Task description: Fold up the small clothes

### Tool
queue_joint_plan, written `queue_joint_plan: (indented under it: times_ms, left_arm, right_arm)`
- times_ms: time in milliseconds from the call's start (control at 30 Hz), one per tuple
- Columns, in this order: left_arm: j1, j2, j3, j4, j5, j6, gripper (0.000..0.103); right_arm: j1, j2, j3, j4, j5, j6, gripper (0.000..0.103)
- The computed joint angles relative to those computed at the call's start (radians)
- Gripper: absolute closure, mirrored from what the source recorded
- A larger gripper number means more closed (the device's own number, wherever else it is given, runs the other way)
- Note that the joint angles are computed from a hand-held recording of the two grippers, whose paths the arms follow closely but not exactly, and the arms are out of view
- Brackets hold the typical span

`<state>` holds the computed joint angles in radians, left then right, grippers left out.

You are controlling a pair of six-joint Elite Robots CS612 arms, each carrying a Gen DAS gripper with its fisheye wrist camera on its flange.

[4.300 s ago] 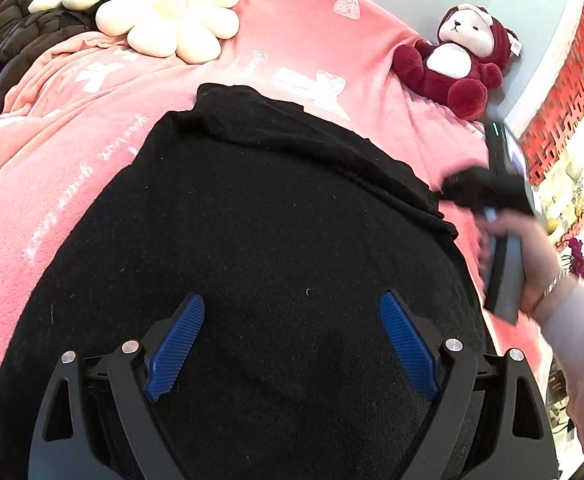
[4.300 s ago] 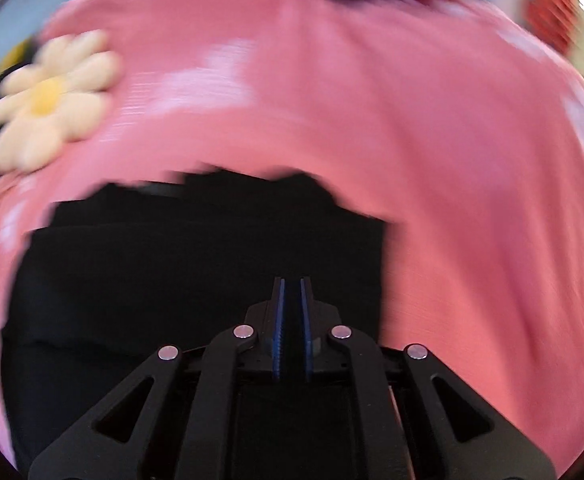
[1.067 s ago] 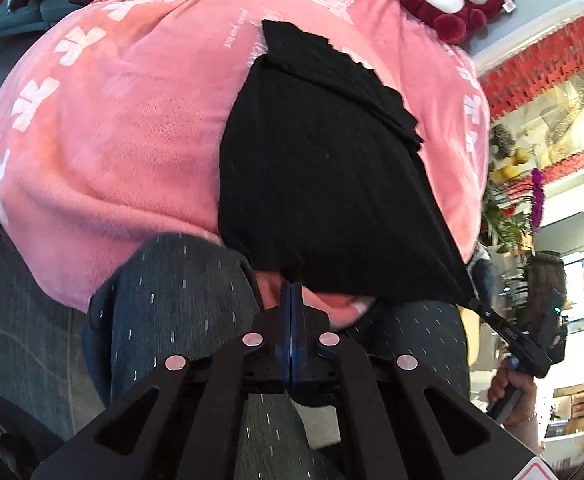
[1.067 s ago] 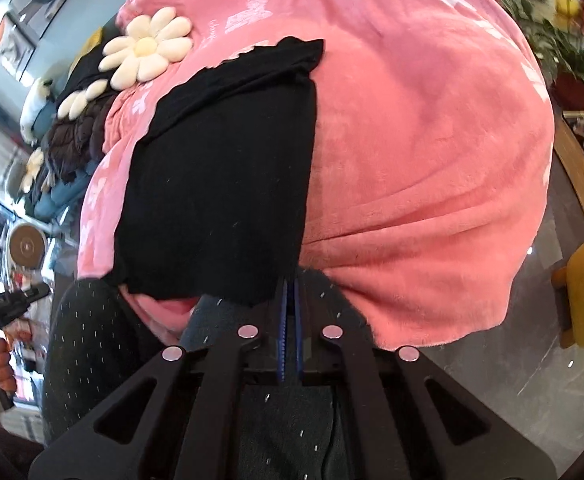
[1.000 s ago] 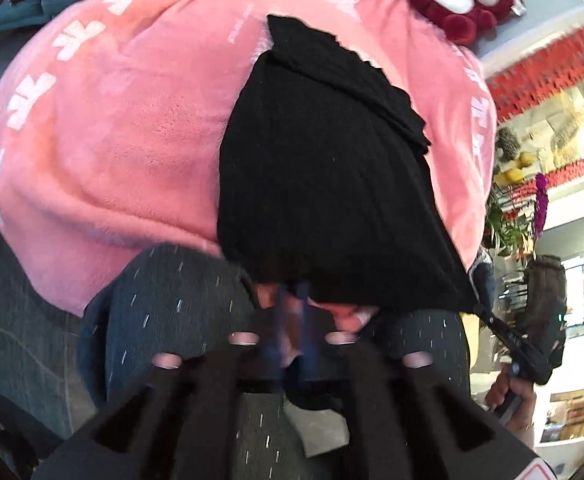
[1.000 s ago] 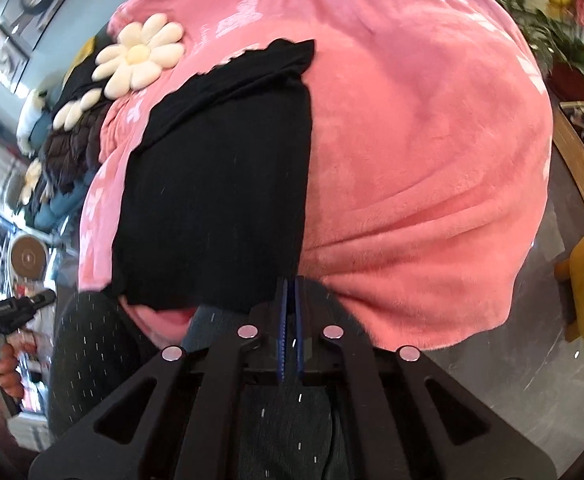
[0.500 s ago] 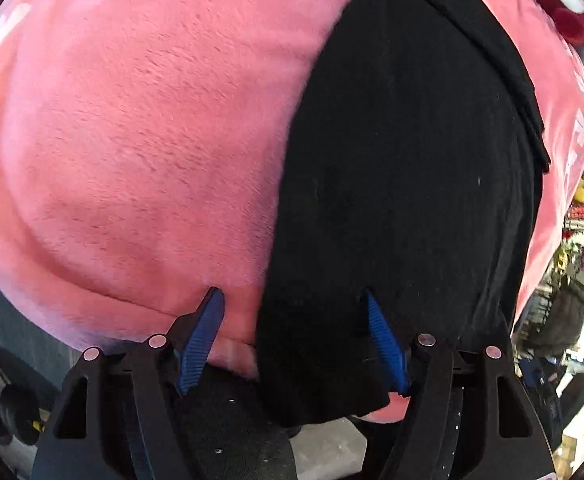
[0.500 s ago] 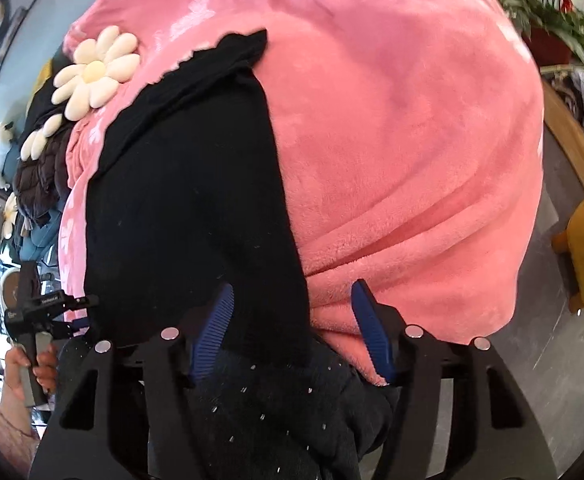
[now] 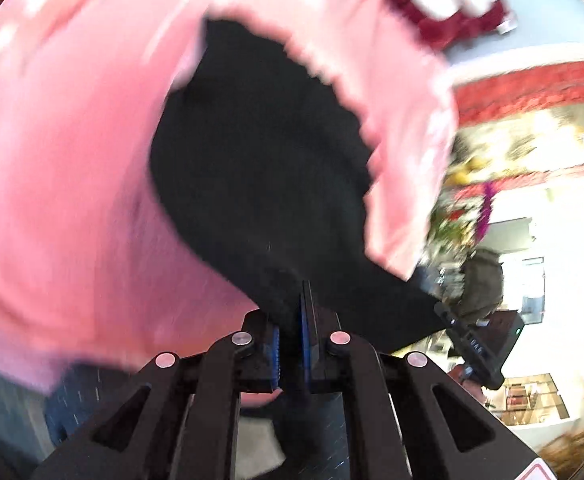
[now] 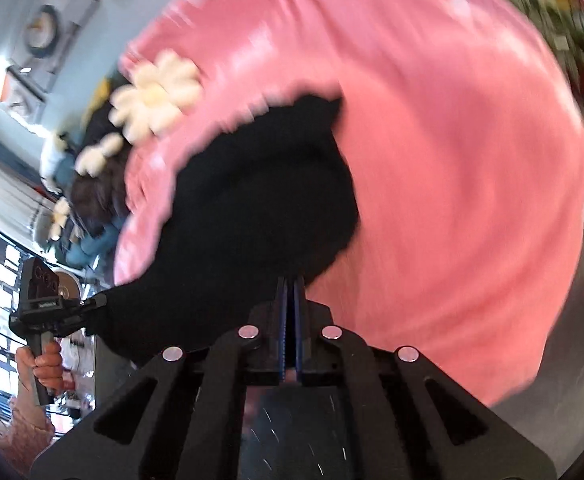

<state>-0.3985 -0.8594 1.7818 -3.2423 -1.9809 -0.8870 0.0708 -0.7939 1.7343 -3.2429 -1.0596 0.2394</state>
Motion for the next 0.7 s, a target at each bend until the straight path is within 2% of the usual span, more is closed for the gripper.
queue_joint_plan:
  times_ms: [67, 133, 167, 200, 233, 267, 300, 333, 367, 400, 467, 500, 600, 700]
  left_arm:
    - [0.014, -0.003, -0.047, -0.009, 0.028, 0.025, 0.098]
    - [0.031, 0.008, -0.130, 0.031, 0.068, 0.074, 0.098]
    - [0.039, 0.022, -0.185, 0.074, 0.101, 0.104, 0.098]
    - [0.045, 0.035, -0.222, 0.100, 0.126, 0.115, 0.096]
    - [0.052, 0.064, -0.283, 0.119, 0.170, 0.104, 0.090]
    - [0.062, 0.099, -0.345, 0.145, 0.198, 0.094, 0.080]
    - [0.067, 0.135, -0.412, 0.212, 0.267, 0.080, 0.037]
    - [0.065, 0.148, -0.448, 0.296, 0.359, 0.070, 0.023]
    - [0.061, 0.163, -0.476, 0.352, 0.427, 0.044, 0.025]
    - [0.063, 0.174, -0.487, 0.367, 0.452, 0.033, 0.025]
    - [0.070, 0.183, -0.466, 0.328, 0.423, 0.041, 0.025]
    - [0.071, 0.180, -0.439, 0.300, 0.418, 0.067, 0.024]
    - [0.056, 0.190, -0.426, 0.315, 0.467, 0.147, 0.024]
    - [0.043, 0.219, -0.440, 0.367, 0.513, 0.221, 0.024]
  right_arm:
    - [-0.002, 0.020, -0.081, -0.032, -0.001, 0.026, 0.102]
    - [0.002, 0.054, -0.173, -0.022, -0.024, 0.025, 0.102]
    - [0.007, 0.079, -0.230, -0.015, -0.056, 0.036, 0.101]
    - [0.015, 0.125, -0.316, -0.010, -0.086, 0.085, 0.101]
    - [0.020, 0.162, -0.379, -0.003, -0.111, 0.110, 0.096]
    - [0.030, 0.196, -0.442, 0.033, -0.178, 0.122, 0.083]
    - [0.041, 0.236, -0.520, 0.110, -0.277, 0.125, 0.071]
    - [0.048, 0.256, -0.560, 0.155, -0.334, 0.130, 0.063]
    - [0.054, 0.269, -0.582, 0.168, -0.348, 0.143, 0.063]
    - [0.052, 0.277, -0.581, 0.151, -0.322, 0.151, 0.063]
    - [0.057, 0.272, -0.538, 0.113, -0.293, 0.092, 0.063]
    - [0.061, 0.267, -0.517, 0.107, -0.297, 0.044, 0.063]
    - [0.078, 0.275, -0.500, 0.160, -0.334, -0.094, 0.063]
    - [0.088, 0.302, -0.536, 0.241, -0.344, -0.137, 0.063]
